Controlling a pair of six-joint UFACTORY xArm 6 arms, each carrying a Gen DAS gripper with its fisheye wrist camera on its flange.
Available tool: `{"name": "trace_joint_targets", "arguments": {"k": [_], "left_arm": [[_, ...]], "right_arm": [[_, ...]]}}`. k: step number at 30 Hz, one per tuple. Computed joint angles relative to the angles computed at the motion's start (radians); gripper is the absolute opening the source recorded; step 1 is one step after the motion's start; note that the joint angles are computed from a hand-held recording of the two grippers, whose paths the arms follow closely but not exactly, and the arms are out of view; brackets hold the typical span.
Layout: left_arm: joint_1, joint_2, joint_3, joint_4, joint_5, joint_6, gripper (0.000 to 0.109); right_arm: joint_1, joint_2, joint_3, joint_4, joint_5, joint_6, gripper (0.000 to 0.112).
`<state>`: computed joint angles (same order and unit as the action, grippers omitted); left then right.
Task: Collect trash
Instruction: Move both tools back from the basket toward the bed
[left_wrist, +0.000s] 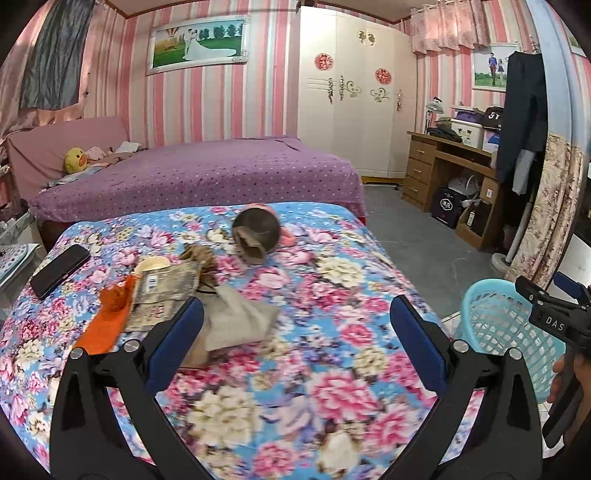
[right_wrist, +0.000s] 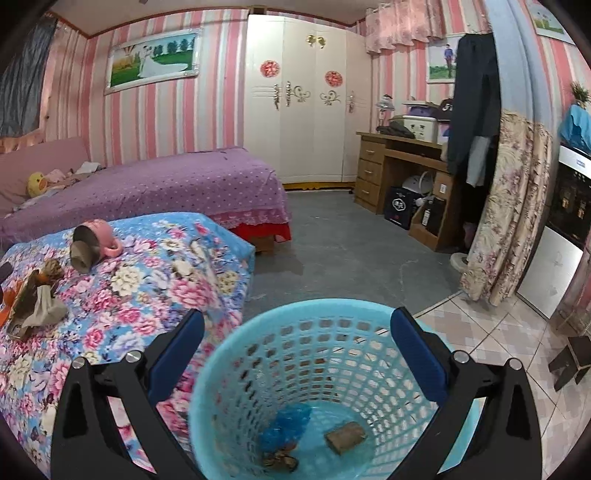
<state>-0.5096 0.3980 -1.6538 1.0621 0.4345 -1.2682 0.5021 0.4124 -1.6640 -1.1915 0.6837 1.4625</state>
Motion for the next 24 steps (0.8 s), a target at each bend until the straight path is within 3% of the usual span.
{"name": "trace_joint_targets", "arguments": {"k": [6,11,20,24], "left_arm": [[0.051,-0.043,0.075,0.069,-0.029,-0.050,0.098],[0.106,-0.077,0.127,-0.007,-0.074,-0.012,0.098],[0.168,-0.141,0.206,0.064,-0.039,-0.052,0.098],[0.209,-0.158,0.226,0.054,-0.062,-0.048,0.098]], "right_arm": [[0.030,0.090,-0.116,0.050,0.011,-0.085,0.099],[0.046,0.164,-0.209,0.116,0.005,-0.161,0.098],[0.090,0.308,-0.435,0.213,0.029,-0.293,0.098],[0.112,0.462,-0.702,0.342,0.081,-0.455,0.098]]}}
